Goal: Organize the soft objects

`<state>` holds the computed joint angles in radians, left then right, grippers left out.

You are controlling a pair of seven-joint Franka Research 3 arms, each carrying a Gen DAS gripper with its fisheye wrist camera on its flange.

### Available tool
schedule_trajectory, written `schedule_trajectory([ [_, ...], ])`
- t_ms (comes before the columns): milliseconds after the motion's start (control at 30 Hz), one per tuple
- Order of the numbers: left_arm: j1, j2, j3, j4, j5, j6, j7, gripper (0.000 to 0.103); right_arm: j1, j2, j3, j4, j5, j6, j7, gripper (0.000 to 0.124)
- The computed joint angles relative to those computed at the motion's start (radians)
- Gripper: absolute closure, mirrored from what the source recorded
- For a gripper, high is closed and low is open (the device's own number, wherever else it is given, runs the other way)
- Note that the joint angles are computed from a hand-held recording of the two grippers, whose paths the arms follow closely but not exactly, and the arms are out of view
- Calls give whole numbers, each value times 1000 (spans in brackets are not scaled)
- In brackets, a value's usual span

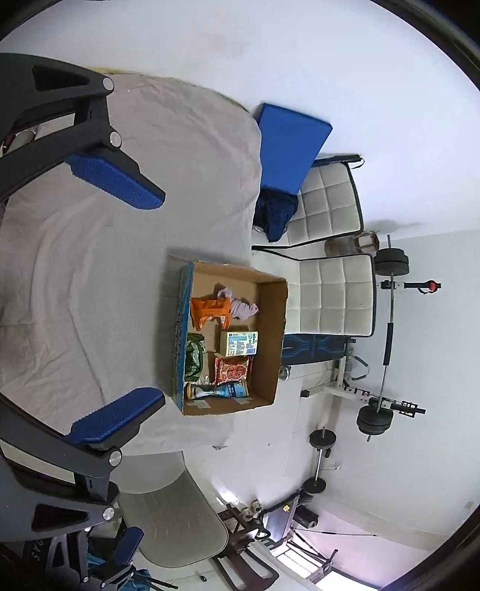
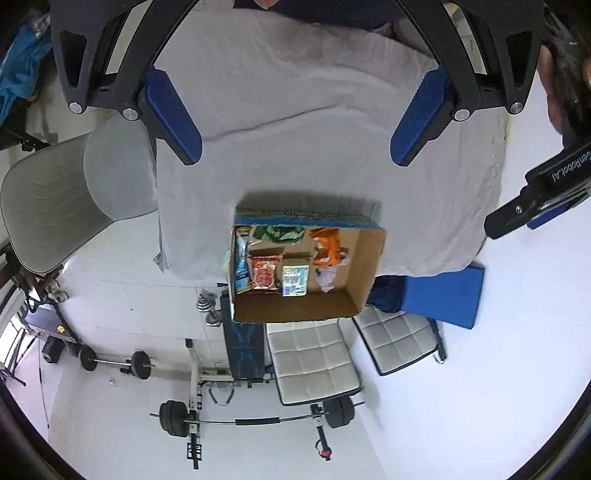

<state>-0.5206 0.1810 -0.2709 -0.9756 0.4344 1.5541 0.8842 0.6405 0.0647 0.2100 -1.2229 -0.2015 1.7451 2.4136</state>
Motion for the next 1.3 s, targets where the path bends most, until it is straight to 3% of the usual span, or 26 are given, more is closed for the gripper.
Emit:
schedule_trajectory([
  [200, -9, -32, -9, -14, 13, -30, 3, 4, 20, -9, 15, 36, -28, -40, 0, 21],
  [400, 10, -70, -21, -78, 2, 3, -17, 4, 49, 42, 10, 129, -100, -82, -5, 21],
  [633, 22, -81, -29, -127, 44, 63, -31, 4, 87, 127, -35, 239, -150, -104, -6, 21],
  [1000, 7, -26, -10, -87, 110, 97, -32, 0, 138, 243, -115, 391, -195, -167, -32, 21],
  [1300, -1, -5, 3, -74, 109, 105, -28, 0, 147, 254, -145, 402, -204, -172, -41, 21],
])
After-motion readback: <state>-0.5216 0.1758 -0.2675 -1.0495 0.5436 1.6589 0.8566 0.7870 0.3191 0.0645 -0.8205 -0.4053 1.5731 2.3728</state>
